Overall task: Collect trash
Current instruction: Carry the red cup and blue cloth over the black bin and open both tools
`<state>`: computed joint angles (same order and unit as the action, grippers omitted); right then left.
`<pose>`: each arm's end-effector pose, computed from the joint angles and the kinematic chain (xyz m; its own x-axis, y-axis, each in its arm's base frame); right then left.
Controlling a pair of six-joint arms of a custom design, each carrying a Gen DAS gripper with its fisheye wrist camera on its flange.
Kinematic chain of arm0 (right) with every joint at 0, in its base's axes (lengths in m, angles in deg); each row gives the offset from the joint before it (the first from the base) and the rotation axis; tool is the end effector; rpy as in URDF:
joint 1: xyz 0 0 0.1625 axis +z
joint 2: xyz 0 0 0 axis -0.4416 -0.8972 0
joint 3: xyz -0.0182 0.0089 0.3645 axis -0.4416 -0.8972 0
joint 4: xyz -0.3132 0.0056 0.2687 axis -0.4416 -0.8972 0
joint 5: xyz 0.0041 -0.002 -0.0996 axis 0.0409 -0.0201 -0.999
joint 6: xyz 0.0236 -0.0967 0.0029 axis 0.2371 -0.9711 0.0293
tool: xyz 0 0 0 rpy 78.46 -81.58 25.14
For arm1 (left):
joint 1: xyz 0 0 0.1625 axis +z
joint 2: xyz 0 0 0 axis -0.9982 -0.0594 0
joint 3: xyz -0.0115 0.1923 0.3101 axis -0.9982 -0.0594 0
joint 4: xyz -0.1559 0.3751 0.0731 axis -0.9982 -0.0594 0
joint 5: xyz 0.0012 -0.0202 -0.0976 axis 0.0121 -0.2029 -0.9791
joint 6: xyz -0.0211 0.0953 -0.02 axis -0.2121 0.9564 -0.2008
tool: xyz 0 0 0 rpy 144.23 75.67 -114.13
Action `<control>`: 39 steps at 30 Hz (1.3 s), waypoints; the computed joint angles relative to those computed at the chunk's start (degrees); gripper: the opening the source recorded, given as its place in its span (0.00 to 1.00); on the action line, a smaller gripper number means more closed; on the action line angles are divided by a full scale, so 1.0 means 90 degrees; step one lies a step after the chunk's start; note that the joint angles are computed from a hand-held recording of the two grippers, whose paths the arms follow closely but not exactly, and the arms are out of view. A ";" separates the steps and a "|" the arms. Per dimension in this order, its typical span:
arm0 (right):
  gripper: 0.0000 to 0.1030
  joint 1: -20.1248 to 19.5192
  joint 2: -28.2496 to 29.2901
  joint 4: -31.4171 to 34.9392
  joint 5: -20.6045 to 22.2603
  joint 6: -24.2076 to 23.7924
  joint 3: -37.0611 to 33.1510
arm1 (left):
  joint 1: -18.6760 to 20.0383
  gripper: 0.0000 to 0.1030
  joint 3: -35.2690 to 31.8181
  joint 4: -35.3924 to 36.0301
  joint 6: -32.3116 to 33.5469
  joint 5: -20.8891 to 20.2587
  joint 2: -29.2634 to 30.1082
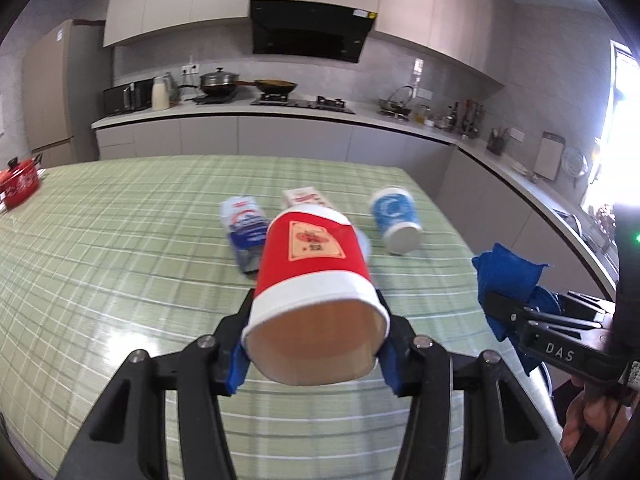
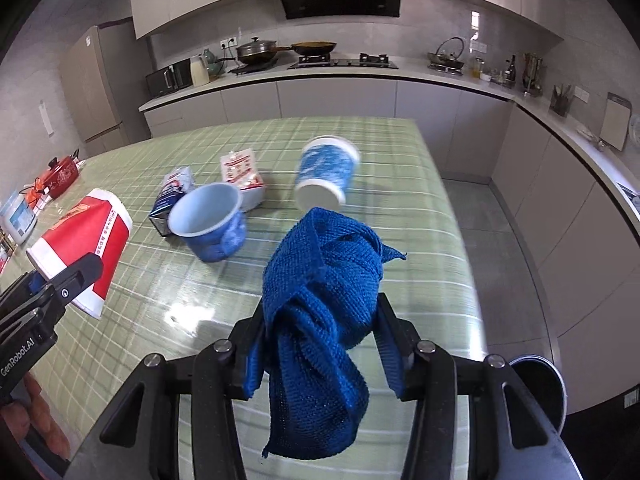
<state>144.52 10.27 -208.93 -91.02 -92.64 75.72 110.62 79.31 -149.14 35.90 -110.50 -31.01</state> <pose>0.2955 -0.4051 0.2390 -0.7096 -0.2345 0.6644 -0.5824 0.7259 -0.3659 -0.2885 -0.3697 0.2393 -0.7996 0.0072 -0.6004 0.4794 0.6098 -0.6312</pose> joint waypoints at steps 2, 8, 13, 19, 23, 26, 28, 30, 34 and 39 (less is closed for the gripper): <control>0.48 -0.0099 -0.0326 0.0061 0.0026 -0.0074 0.0151 | -0.0104 0.52 -0.0100 -0.0077 -0.0031 -0.0052 0.0265; 0.48 -0.0508 -0.1323 0.0350 0.0198 -0.0347 0.0533 | -0.0398 0.52 -0.0389 -0.0131 -0.0279 -0.0189 0.0980; 0.48 -0.0935 -0.2113 0.0689 0.0416 -0.0663 0.0727 | -0.0593 0.52 -0.0784 -0.0279 -0.0420 -0.0346 0.1760; 0.48 -0.1654 -0.3208 0.1170 0.0728 -0.1180 0.0865 | -0.0765 0.52 -0.1351 -0.0649 -0.0351 -0.0562 0.2771; 0.48 -0.2231 -0.3791 0.1457 0.0965 -0.1559 0.0840 | -0.0824 0.52 -0.1760 -0.0924 -0.0179 -0.0736 0.3393; 0.48 -0.2649 -0.4115 0.1612 0.1161 -0.1807 0.0801 | -0.0873 0.52 -0.2046 -0.1064 -0.0127 -0.0861 0.3827; 0.48 -0.2854 -0.4280 0.1686 0.1266 -0.1924 0.0794 | -0.0889 0.52 -0.2169 -0.1120 -0.0122 -0.0931 0.4014; 0.48 -0.3142 -0.4454 0.1811 0.1407 -0.2092 0.0759 | -0.0897 0.52 -0.2334 -0.1195 -0.0089 -0.1027 0.4252; 0.49 -0.3611 -0.4669 0.2031 0.1623 -0.2359 0.0675 | -0.0938 0.52 -0.2640 -0.1347 -0.0069 -0.1208 0.4729; 0.49 -0.4367 -0.4960 0.2252 0.2029 -0.2849 0.0685 | -0.0971 0.52 -0.2992 -0.1408 -0.0080 -0.1461 0.5243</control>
<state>105.22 -34.37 -188.66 -72.75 -118.28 81.89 101.88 52.39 -161.81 35.18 -123.65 16.17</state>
